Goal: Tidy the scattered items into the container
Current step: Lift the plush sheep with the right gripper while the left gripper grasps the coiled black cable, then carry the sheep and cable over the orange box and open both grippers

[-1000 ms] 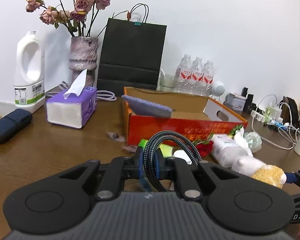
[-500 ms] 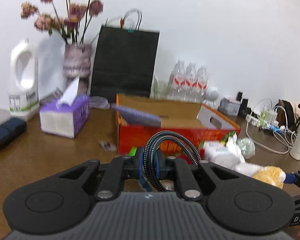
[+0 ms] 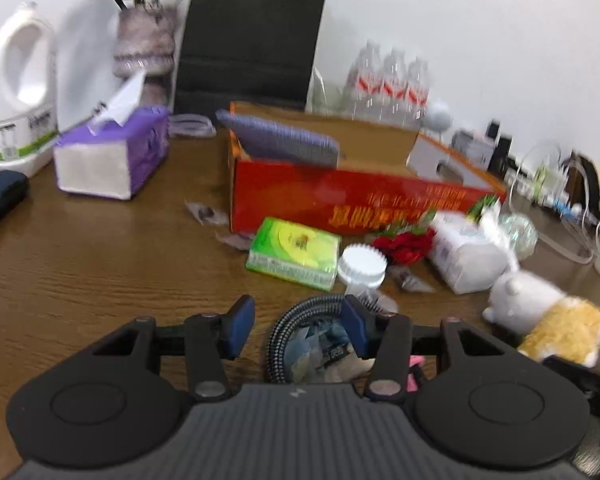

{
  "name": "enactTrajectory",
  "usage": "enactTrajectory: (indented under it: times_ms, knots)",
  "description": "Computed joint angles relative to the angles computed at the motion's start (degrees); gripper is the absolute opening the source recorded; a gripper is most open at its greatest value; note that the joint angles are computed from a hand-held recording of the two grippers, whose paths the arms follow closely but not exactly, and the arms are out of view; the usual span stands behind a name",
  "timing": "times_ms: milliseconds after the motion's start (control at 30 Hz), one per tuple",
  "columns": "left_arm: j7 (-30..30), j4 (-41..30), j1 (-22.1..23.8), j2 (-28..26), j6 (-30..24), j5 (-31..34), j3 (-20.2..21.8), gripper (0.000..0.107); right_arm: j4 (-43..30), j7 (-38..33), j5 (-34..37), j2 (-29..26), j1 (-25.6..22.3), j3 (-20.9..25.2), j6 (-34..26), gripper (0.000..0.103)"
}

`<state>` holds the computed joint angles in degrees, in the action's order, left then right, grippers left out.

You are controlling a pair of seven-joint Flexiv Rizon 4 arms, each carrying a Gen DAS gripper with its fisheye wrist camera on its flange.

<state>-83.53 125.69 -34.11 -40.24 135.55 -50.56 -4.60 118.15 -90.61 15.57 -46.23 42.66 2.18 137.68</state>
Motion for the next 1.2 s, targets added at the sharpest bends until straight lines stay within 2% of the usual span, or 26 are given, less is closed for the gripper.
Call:
enactTrajectory:
  times_ms: [33,67,100,133,200,267,367,733,833,1067,1133,1200]
  knots:
    - [0.7,-0.3,0.3,-0.1,-1.1,-0.1,0.0,0.049,0.1,0.0,0.0,0.1,0.0,0.0,-0.1,0.098]
    - [-0.1,-0.1,1.1,-0.2,-1.6,1.3,-0.2,0.043,0.1,0.0,0.0,0.1,0.0,0.0,-0.1,0.098]
    - [-1.8,0.3,2.2,-0.2,-1.3,3.3,-0.5,0.032,0.1,0.0,0.1,0.2,0.0,0.0,-0.2,0.098]
    - [-3.5,0.7,2.8,-0.3,-0.6,5.0,-0.6,0.029,0.1,0.0,0.2,0.2,0.0,-0.1,-0.3,0.098]
    - [-6.9,1.6,3.7,-0.6,2.8,8.9,-0.4,0.018,0.0,0.0,0.5,0.3,0.2,-0.2,-0.6,0.098]
    - [-8.0,2.2,3.2,-0.6,6.5,10.7,0.2,0.015,-0.2,0.0,0.6,0.2,0.3,-0.3,-0.8,0.098]
    - [-3.4,2.1,0.2,-0.5,10.3,7.3,1.2,0.015,-0.3,0.0,0.6,0.1,0.4,-0.3,-1.2,0.098]
    - [0.1,2.2,0.9,0.1,16.7,7.7,-1.9,0.014,0.3,-0.3,0.8,0.2,0.2,0.0,0.9,0.097]
    - [-0.3,2.4,1.9,-0.1,15.1,7.3,-2.9,0.014,0.3,-0.2,1.1,0.3,0.3,0.0,0.4,0.097]
    - [-7.8,5.7,4.5,0.7,8.1,10.5,-4.0,0.013,0.7,-0.1,1.0,0.3,0.2,0.1,0.2,0.097]
    - [-9.9,6.6,4.3,0.7,7.4,12.0,-3.4,0.013,0.7,-0.2,1.2,0.2,0.3,0.0,0.2,0.097]
    - [-10.2,6.6,2.5,0.5,7.6,10.1,-2.3,0.016,0.7,-0.1,1.1,0.1,0.2,0.0,0.1,0.098]
